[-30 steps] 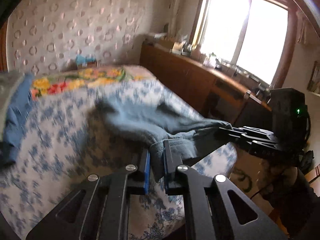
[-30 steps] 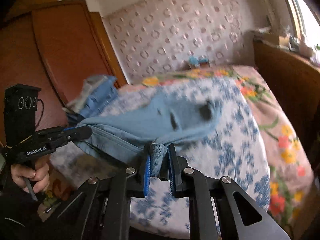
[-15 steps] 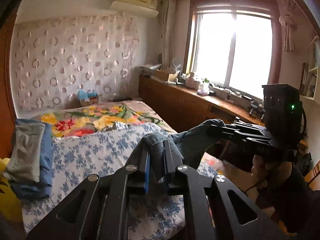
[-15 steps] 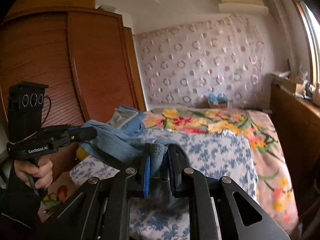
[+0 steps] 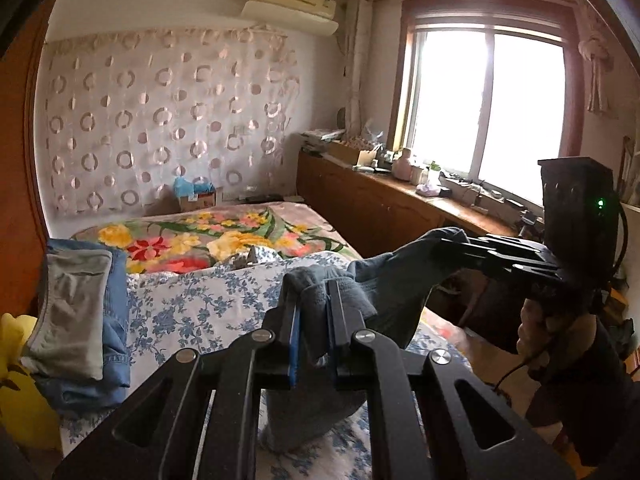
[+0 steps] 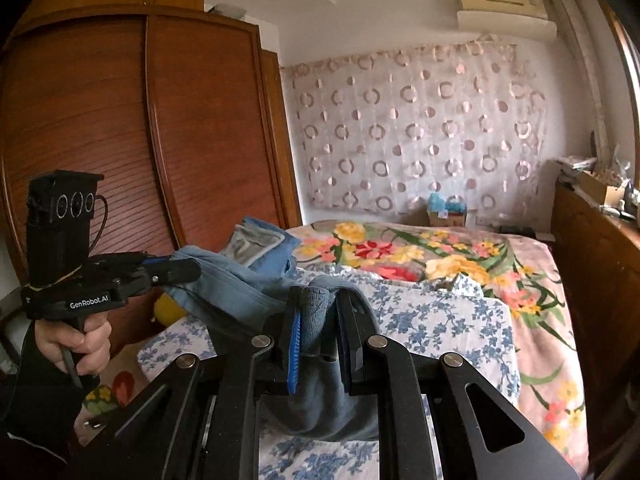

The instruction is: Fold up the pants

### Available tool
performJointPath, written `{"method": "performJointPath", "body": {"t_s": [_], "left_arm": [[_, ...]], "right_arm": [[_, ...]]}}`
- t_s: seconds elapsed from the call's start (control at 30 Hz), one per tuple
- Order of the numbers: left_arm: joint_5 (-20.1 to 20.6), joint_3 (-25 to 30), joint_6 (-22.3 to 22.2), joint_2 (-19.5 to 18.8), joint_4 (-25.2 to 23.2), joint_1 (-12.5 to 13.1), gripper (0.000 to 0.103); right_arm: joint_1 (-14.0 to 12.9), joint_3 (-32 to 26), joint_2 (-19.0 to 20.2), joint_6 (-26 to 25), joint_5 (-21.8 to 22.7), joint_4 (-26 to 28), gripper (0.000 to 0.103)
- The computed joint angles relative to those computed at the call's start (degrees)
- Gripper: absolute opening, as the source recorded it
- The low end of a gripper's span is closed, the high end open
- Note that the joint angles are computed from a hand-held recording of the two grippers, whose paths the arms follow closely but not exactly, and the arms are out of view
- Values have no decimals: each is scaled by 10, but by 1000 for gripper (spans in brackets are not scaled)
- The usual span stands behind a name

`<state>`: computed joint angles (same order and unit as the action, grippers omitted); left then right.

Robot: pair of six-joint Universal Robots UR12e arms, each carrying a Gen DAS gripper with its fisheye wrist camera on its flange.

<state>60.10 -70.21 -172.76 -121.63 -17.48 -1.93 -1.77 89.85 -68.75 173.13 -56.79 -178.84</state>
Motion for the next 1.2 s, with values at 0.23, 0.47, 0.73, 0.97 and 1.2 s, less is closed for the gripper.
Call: {"method": "performJointPath", "body": {"t_s": [0.23,0.47,0.73,0.97,1.2], "left_arm": [[16,110,-3,-66,-59,0,11],[53,243,-2,-134,-87,-5,11],[73,215,-17,-127,-59,-2,11],[73,106,-9,-79,-64,0,11],[70,32,6,-39,-49,-5,11]], "right_arm": [[5,-98,51,-19,-6,75,15],[14,-233,123,-8,-22,109,15],[24,-275,156,4,-28,127,15],[36,-232,138,-20,-46,179,15],[41,-172,99,-23,-63,180,15]]}}
